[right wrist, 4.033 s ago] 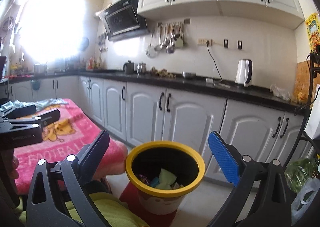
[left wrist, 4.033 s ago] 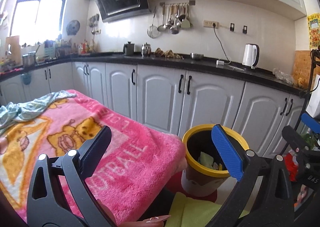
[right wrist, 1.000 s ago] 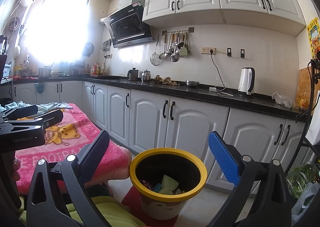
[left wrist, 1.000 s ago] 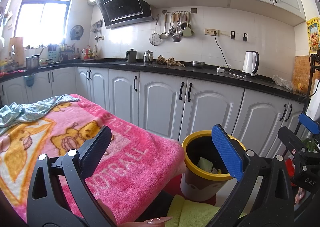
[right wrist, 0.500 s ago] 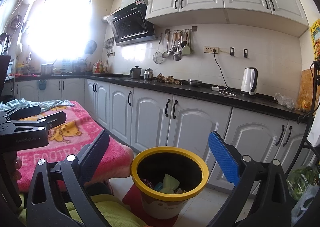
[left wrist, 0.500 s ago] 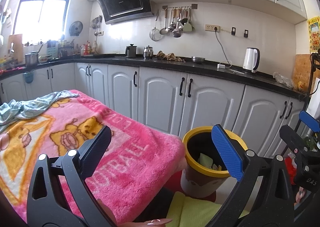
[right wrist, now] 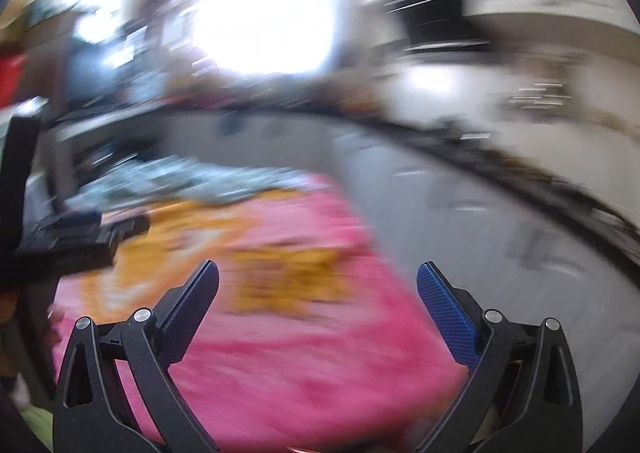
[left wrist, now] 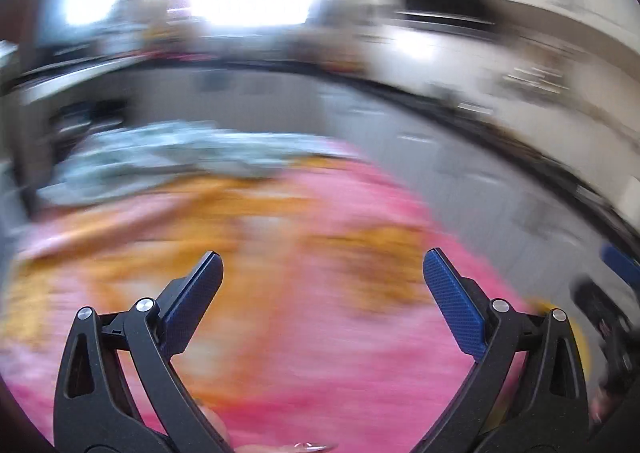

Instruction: Collect trash

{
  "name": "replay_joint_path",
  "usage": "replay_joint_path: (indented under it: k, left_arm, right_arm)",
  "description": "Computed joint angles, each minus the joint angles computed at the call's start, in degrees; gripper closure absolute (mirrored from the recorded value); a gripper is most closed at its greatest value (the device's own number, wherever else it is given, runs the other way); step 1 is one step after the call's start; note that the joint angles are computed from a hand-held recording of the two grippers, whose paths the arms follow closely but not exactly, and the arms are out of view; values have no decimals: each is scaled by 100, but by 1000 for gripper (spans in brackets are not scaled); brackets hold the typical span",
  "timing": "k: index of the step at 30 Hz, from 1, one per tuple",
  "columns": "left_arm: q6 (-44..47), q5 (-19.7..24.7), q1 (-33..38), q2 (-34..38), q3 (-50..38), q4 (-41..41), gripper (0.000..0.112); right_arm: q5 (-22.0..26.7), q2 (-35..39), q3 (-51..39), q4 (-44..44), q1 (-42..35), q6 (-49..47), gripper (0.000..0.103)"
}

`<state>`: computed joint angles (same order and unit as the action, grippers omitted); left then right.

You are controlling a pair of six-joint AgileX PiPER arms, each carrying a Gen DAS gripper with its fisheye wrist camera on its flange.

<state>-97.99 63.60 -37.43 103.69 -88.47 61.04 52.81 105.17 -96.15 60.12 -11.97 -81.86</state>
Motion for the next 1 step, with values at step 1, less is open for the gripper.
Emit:
replay_joint_path:
  k: [1]
  left_arm:
    - [15,265,369,-308,440,-328,20]
  right_arm:
    - [85,136,-205,-335,529,336,6]
